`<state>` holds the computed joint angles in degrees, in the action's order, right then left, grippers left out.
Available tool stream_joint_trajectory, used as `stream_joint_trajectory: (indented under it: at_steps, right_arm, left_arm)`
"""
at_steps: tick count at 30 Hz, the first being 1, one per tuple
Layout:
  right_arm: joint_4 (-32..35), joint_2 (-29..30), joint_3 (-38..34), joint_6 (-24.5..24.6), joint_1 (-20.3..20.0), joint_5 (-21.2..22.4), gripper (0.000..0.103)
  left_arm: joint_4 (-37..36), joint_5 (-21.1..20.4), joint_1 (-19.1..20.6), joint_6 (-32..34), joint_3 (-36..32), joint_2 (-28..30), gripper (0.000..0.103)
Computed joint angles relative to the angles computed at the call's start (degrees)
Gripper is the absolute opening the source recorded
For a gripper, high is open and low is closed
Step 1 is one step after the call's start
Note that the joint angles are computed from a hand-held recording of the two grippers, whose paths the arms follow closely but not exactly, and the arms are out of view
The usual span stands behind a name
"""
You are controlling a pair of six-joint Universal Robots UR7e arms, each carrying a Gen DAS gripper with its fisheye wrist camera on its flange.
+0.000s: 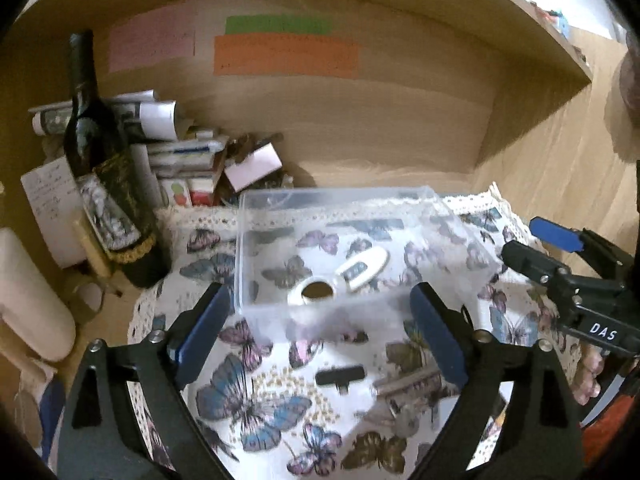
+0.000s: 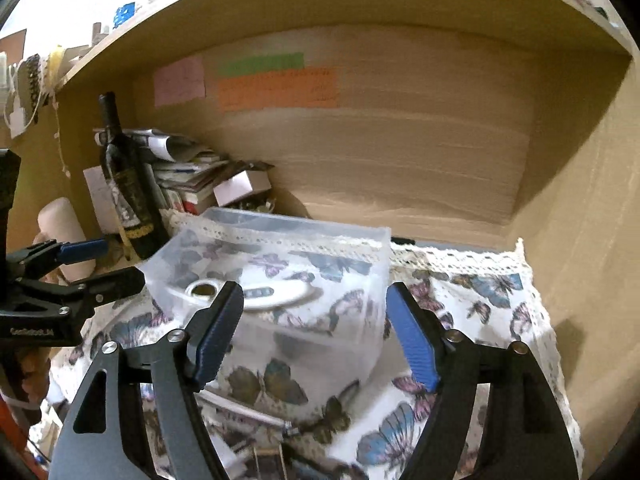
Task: Organize rigid objects
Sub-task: 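Withdraw both open tools from the clear box, then grasp the white cube charger with the left tool while the right grasps the black-gold battery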
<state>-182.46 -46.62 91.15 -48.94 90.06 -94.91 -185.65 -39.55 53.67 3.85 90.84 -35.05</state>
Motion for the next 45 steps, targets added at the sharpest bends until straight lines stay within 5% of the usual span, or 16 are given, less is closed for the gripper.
stream_joint_trajectory:
  at_steps: [12, 19, 24, 32, 36, 45]
  right_arm:
    - [1.1, -4.3, 8.6, -0.6, -3.4, -2.9, 0.071]
    - [3.0, -5.6, 12.6, -2.1, -4.7, -3.1, 0.047]
    - [5.8, -5.3, 12.9, -2.3, -5.0, -3.3, 0.031]
    - [8.1, -4.0, 11.5, -1.8, -4.7, -4.1, 0.027]
    - [8.8, -3.3, 11.1, -2.0, -4.6, -5.4, 0.012]
    - [5.7, -6.0, 12.7, -1.8, -5.4, -2.4, 0.009]
  left_arm:
    - [4.9, 0.0, -1.3, -8.9, 5.8, -0.8, 0.093]
    - [3.9, -0.7, -2.2, -11.0, 8.3, -0.5, 0.091]
    - [3.5, -1.3, -3.0, -10.3, 9.0, -0.1, 0.074]
    - [5.2, -5.4, -3.4, -9.7, 9.2, 0.1, 0.061]
    - [6.7, -7.5, -3.5, -9.4, 8.5, 0.8, 0.061]
    - [10.9, -11.8, -2.8, -9.2, 5.3, 2.7, 0.055]
